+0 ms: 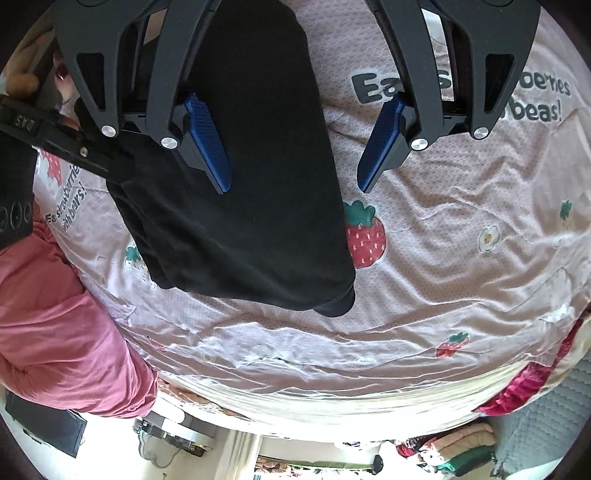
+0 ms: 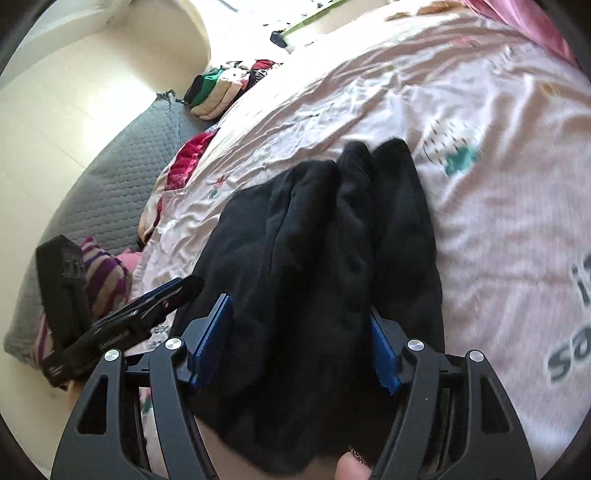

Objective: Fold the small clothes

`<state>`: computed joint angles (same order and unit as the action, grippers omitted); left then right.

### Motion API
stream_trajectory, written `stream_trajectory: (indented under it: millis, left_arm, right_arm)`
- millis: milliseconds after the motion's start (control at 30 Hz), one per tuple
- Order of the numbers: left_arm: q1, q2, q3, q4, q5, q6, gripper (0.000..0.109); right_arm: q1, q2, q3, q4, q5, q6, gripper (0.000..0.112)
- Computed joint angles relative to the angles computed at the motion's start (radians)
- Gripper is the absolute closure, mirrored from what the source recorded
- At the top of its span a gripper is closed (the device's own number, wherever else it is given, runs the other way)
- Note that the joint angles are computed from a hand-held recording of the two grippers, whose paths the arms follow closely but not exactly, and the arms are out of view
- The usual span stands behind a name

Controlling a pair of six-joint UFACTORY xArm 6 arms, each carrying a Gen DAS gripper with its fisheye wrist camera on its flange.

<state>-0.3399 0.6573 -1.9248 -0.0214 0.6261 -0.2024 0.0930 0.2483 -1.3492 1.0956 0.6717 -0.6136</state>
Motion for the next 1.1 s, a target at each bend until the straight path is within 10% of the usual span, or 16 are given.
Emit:
stream_trajectory:
  millis: [100,167,267,1100]
  left_arm:
    - [-0.005,0.001,0.002,0.015,-0.004,-0.009,0.045]
    - [-0.007,0.002,0.003,0.01,-0.005,-0.008,0.045]
    - [-0.013,0.001,0.009,0.026,-0.016,-0.023,0.045]
    - [-0.052,-0.061,0.133,-0.153,-0.068,0.075,0.036]
  right_arm:
    - [0.011,0.043,-0.049,-0.058,-0.02,0.007,0.058]
    - [0.02,0.051,-0.063,-0.089,-0.039,-0.014,0.09]
    - [0.047,0.047,-0.052,-0.139,-0.112,-0.029,0.096]
    - [-0.017,0.037,-0.02,-0.143,-0.116,0.036,0.092]
